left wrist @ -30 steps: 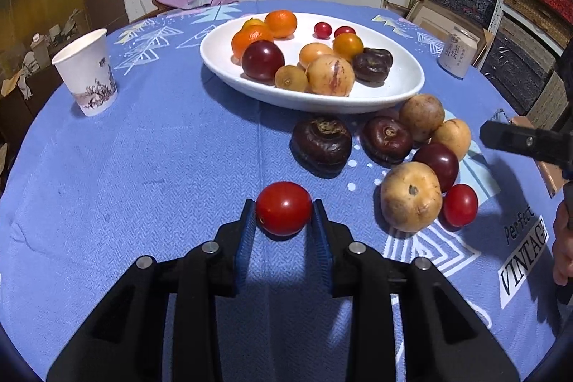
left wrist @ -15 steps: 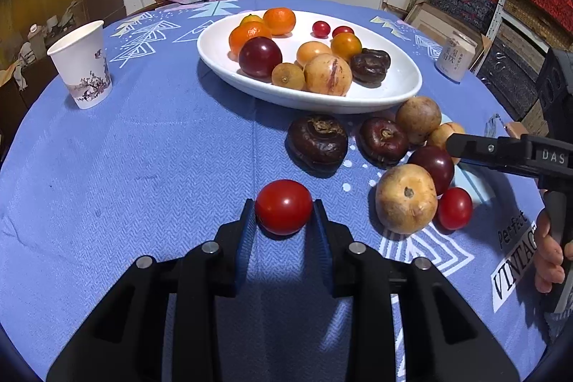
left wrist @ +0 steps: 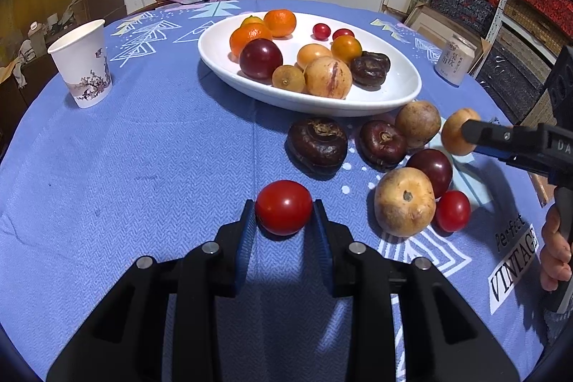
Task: Organize fruits
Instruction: 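Carry the red tomato over the white plate and open the left tool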
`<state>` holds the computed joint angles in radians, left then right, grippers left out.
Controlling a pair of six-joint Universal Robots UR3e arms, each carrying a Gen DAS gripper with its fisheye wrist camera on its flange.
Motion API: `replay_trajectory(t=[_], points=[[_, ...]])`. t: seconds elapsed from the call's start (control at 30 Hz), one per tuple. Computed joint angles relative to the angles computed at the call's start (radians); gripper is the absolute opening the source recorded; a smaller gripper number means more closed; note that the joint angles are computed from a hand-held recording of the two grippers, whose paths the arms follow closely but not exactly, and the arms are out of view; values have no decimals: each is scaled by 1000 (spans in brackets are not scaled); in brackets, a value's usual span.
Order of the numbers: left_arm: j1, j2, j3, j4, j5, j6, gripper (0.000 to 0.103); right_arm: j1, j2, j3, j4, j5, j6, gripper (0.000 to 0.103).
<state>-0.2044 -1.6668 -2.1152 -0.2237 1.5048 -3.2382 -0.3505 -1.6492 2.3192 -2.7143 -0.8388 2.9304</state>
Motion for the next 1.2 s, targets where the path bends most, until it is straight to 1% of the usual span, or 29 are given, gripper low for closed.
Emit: replay_trajectory(t=[0.13, 0.2, 0.27, 0.33, 0.4, 0.47, 0.53, 0.67, 0.7, 0.83, 0.9, 0.93, 1.0, 1.07, 1.13, 1.2], points=[[-12, 25, -17, 46, 7, 5, 31, -32, -21, 4, 11, 23, 1, 45], [-13, 38, -10, 45, 4, 9, 31, -39, -35, 8, 8, 27, 5, 45], [-2, 46, 20, 24, -15, -4, 31, -41, -51, 6, 8, 32, 8, 45], [15, 38, 78, -24, -42, -10, 31, -41, -55, -9, 13, 37, 13, 45], [16, 2, 175, -75, -38, -22, 31, -26, -38, -54, 15, 27, 37, 45], [20, -51, 293, -133, -52, -36, 31, 5, 2, -126, 20, 10, 70, 45], [19, -125, 437, -197, -67, -54, 31, 50, 65, -219, 19, -23, 102, 45], [-4, -319, 734, -313, -37, -93, 31, 131, 209, -381, 33, -77, 139, 45], [-5, -381, 819, -357, -32, -101, 31, 150, 247, -414, 35, -91, 143, 45], [3, -562, 1071, -507, -39, -126, 31, 211, 354, -511, 54, -139, 140, 45], [8, -623, 1147, -549, -46, -132, 31, 230, 377, -537, 57, -158, 132, 45], [10, -639, 1162, -548, -45, -135, 31, 239, 383, -547, 65, -167, 116, 45], [7, -666, 1201, -550, -34, -131, 38, 259, 386, -556, 74, -189, 92, 47], [10, -670, 1206, -545, -47, -130, 59, 273, 383, -554, 77, -197, 75, 47], [7, -654, 1180, -513, -42, -143, 65, 278, 373, -543, 56, -202, 76, 49], [5, -613, 1124, -478, -30, -139, 64, 278, 353, -527, 40, -211, 76, 49]])
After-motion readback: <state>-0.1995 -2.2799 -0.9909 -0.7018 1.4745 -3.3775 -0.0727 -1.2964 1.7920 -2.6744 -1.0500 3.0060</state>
